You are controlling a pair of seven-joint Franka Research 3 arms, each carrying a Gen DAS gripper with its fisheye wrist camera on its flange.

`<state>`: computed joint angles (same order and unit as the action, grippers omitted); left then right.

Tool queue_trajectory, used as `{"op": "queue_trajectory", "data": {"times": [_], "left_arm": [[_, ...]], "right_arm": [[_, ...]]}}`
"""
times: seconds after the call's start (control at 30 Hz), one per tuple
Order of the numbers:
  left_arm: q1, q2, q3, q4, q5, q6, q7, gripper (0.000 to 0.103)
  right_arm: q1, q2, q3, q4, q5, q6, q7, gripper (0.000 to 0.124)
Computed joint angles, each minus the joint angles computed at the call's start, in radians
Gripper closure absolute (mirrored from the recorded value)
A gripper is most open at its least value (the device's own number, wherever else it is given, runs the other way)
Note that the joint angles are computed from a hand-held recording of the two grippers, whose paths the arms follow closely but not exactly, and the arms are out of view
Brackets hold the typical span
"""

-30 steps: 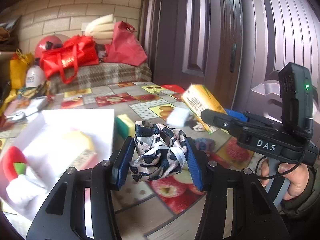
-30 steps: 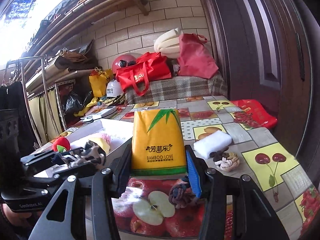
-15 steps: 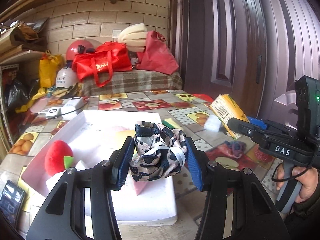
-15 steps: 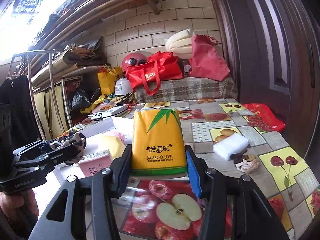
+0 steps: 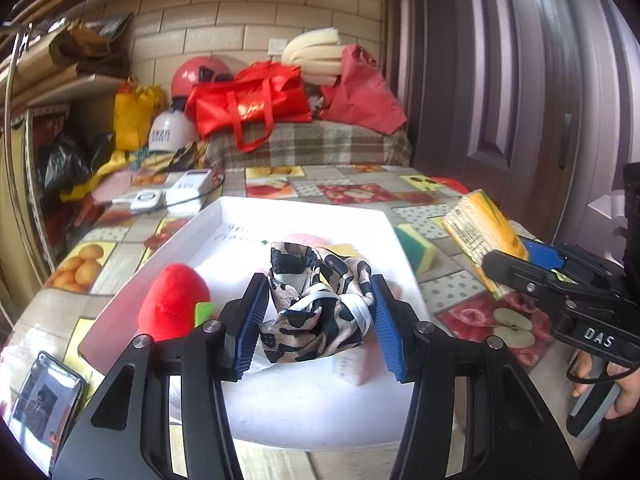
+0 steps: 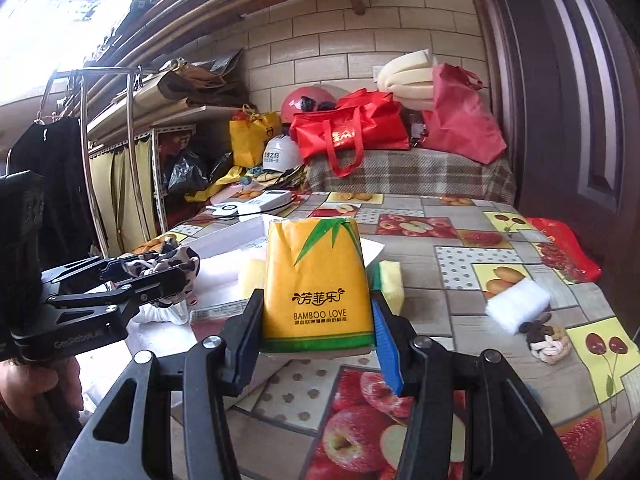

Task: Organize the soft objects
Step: 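Carry the striped cloth over the box while the right gripper carries the yellow pack there, then open both grippers, releasing the striped cloth and yellow pack into the box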

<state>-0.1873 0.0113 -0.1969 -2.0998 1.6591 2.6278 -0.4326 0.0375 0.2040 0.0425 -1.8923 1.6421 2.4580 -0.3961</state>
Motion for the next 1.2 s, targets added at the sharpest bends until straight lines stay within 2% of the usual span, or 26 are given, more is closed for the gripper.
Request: {"op": "queue_trajectory", "data": {"times": [0.17,0.33,0.5,0.63,0.77,0.9,1.2], "left_arm": [[0.019,-0.020,0.012,-0.027,0.018,-0.031,-0.031,0.052],[0.045,-0.029,0.022,-0.040,0.033,0.027,-0.087,0.052],[0.046,-0.007,0.017,-0.016,0.005,0.034,-0.009,0.052],[0.059,0.022,0.034,0.012,-0.068,0.079,0.083,0.052],[0.070,0.041,0.050,0.030,-0.133,0.061,0.150,0.052],[0.091,0.047,0.071,0.030,-0.144,0.097,0.119,0.052],[0.084,0.087,0.074,0.081,-0.196,0.062,0.159,0.052]], "right_arm": [[0.017,0.025,0.011,0.027,-0.078,0.014,0.072,0.074],[0.026,0.046,0.027,0.045,-0.137,0.036,0.125,0.074],[0.033,0.044,0.042,0.038,-0.179,0.031,0.098,0.074],[0.055,0.049,0.047,0.040,-0.263,0.047,0.107,0.074],[0.070,0.074,0.064,0.068,-0.312,0.078,0.130,0.074],[0.092,0.130,0.072,0.132,-0.421,0.116,0.249,0.074],[0.086,0.227,0.138,0.253,-0.498,0.206,0.366,0.074]]}}
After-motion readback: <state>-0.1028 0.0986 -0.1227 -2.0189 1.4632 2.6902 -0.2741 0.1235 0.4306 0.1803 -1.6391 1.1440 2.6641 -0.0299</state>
